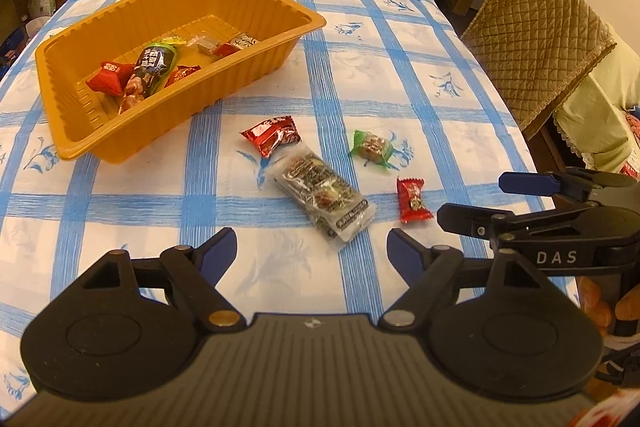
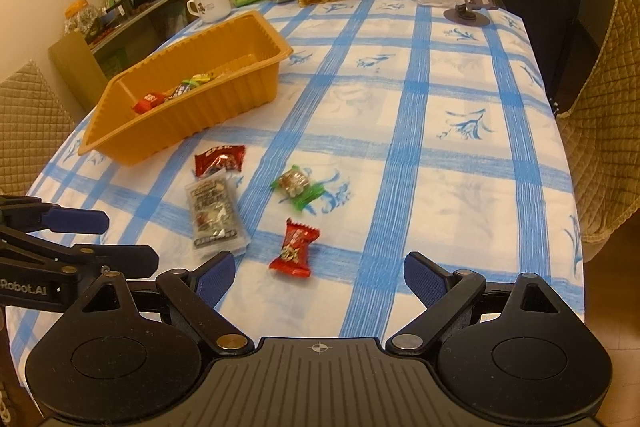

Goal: Organize snacks
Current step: 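Grasp the clear seed bag with the left tool while the right tool grasps the green-wrapped candy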

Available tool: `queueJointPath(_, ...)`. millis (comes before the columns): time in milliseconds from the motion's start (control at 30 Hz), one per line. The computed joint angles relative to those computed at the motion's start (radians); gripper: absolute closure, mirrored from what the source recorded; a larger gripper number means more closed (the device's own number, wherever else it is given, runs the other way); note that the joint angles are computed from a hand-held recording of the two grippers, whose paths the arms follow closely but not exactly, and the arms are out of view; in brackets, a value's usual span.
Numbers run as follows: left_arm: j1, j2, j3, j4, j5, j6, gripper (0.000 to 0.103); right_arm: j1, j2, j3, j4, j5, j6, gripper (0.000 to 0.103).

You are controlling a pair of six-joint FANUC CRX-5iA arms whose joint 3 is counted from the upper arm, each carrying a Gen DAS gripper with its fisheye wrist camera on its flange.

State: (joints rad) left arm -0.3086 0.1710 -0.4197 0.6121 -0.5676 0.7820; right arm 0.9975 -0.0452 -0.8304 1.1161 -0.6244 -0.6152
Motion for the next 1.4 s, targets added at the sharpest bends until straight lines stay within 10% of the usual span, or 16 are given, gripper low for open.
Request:
queueJointPath(1000,-0.079,0.198,0.2,-0.185,0.04,0.234,0.052,-0.222,0.018,-0.054,0.246,0.185,-0.049,0.035)
queueJointPath(1400,-0.053,0.182,0.185,-0.224,0.047,0.185,0.066,-0.438,0.081,-0.029,0.689,0.388,-0.213,0.044)
